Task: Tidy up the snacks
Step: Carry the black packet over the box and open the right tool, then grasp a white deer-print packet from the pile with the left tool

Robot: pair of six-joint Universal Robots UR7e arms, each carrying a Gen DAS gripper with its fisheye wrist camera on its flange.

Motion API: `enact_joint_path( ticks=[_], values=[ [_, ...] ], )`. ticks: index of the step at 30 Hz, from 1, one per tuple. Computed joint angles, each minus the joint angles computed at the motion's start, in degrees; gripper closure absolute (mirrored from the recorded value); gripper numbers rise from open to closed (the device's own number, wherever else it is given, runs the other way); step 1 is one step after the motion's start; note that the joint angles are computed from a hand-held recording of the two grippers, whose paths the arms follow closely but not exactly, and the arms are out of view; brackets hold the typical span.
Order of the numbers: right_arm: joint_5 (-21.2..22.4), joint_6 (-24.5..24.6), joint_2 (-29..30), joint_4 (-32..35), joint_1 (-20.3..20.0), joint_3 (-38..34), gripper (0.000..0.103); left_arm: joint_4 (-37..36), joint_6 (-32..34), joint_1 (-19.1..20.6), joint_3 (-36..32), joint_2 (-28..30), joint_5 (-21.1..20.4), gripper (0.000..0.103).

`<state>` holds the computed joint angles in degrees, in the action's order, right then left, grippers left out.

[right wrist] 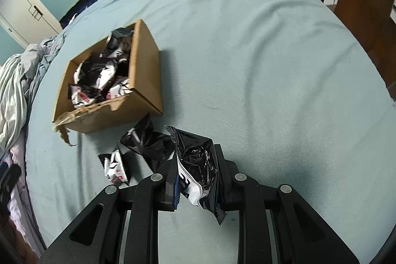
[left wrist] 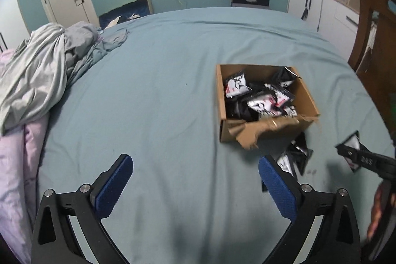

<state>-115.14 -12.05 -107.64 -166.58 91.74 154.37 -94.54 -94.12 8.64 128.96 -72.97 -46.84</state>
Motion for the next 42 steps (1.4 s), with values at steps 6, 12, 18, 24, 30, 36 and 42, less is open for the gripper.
enact_joint_path(
  ticks=[6, 12, 18, 24, 30, 36, 42],
  values=[
    [-1.45, 0.33, -0.4, 1.41, 4.0, -0.8, 0.083, -4.2, 0.01, 0.04, 3.19, -1.12, -1.63, 0.0],
    [-1.91, 3.33, 2.54, 6.16, 10.88, -5.53, 0.083, -6.52, 1.75, 1.86, 3.67, -2.0, -2.24, 0.0],
    [-1.56, 8.13, 11.01, 7.93, 17.5, -12.66, 0.083, 2.16, 1.74, 1.29, 1.49, -0.61, -1.15, 0.0],
    [-3.78, 12.19, 19.98, 6.0, 20.58, -18.27, 0.08, 0.41, 3.17, 0.93, 2.58, -2.42, -0.22, 0.0],
    [-7.63, 10.94, 21.07, 1.55, 21.81, -17.58, 0.041, -1.41, 5.8, 0.81, 2.63, -1.4, -0.3, 0.0],
    [-5.8, 8.75, 9.12, 0.62, 18.33, -9.05, 0.025, -3.21, 7.04, 0.89, 2.71, 0.02, -0.79, 0.0],
    [-5.08, 6.3, -11.96, 15.98, 8.85, -1.82, 0.025, -7.11, 9.85, 2.01, 2.85, 2.87, -1.46, 0.0]
  ],
)
